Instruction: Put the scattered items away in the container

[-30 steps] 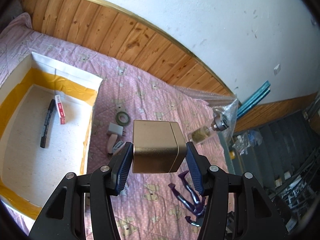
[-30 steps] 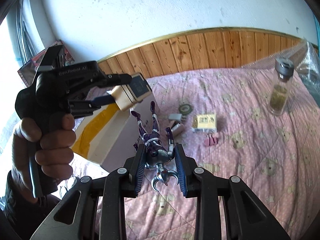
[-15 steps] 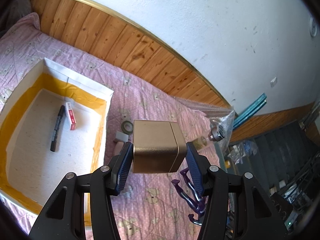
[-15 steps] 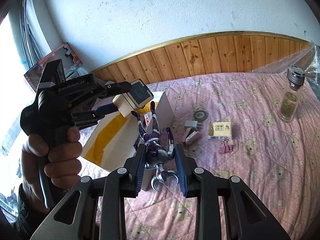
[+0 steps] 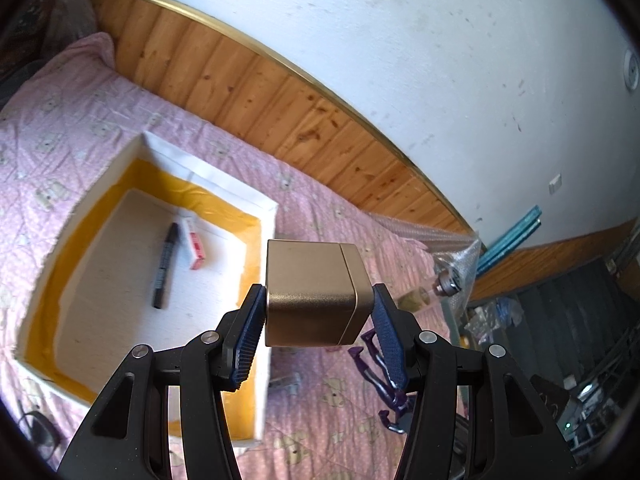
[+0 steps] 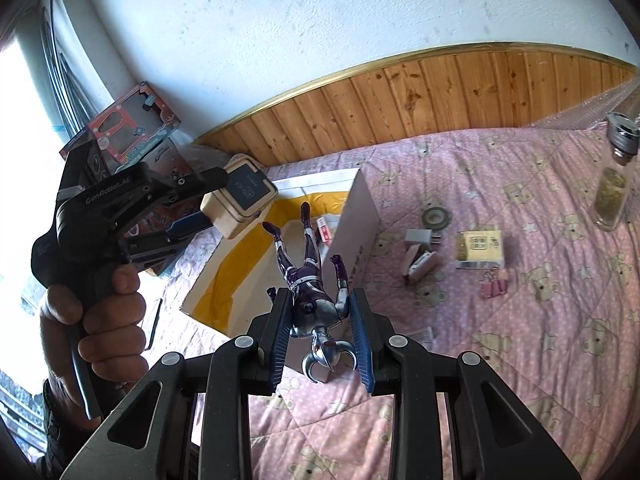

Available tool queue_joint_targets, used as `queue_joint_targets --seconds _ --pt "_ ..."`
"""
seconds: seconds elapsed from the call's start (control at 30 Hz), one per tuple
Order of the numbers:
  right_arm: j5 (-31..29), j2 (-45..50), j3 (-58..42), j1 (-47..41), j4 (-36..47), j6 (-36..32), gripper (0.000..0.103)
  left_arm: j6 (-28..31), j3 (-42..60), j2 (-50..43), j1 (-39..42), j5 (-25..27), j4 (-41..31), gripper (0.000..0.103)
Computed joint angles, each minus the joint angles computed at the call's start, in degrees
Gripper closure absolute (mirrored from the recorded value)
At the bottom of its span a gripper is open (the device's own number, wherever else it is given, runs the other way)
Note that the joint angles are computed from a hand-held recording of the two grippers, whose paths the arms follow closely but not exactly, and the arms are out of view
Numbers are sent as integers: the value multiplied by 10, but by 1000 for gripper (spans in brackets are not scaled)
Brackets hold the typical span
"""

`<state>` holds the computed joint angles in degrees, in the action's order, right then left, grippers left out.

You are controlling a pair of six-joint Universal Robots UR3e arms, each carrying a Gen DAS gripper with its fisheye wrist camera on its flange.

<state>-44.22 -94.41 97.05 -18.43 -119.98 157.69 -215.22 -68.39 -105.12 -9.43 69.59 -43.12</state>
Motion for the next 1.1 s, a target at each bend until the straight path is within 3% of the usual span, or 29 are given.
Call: queue_joint_targets --seconds 0.6,1.1 --pt "-33 104 -81 116 -68 70 73 23 -132 80 84 -14 26 48" --pt "-74 198 -195 188 -59 72 73 41 -71 19 85 30 -8 48"
